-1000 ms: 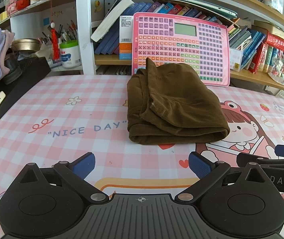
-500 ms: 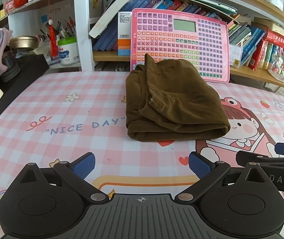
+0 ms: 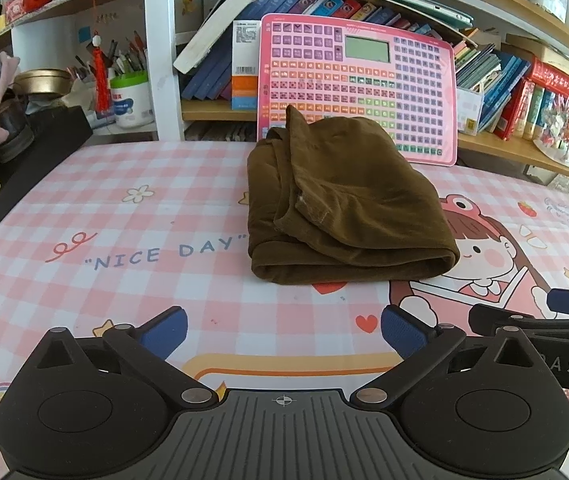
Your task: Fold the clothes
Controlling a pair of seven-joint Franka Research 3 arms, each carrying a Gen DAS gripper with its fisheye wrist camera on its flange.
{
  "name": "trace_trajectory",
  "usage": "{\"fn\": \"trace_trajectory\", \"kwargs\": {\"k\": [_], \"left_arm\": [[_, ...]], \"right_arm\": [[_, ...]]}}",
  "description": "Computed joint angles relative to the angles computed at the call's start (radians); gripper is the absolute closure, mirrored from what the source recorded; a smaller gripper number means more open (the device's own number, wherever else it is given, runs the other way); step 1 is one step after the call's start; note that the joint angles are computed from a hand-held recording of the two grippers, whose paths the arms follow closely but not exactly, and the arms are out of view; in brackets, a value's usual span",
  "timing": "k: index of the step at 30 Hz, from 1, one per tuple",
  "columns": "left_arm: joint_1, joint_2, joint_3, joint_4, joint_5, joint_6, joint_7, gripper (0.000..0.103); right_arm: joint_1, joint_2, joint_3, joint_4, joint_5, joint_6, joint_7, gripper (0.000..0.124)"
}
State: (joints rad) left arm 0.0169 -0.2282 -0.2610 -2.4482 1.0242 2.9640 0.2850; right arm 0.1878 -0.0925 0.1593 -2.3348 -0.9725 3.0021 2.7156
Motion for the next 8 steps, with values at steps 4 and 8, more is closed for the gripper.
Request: {"fn": "trace_trajectory", "kwargs": {"k": [4,8], "left_arm": [[0.007,-0.001,0.001,-0.001,0.014,0.019,-0.013,0.000],[0.005,0.001,0.000,0.000,0.009,0.020,-0.003,0.000]], "right_arm": [[0.001,0.001,0.001,0.002,-0.004,-0.006,0.009,0.035],[0.003,0.000,-0.001,0.003,-0.010,-0.012,0.020,0.035]]}}
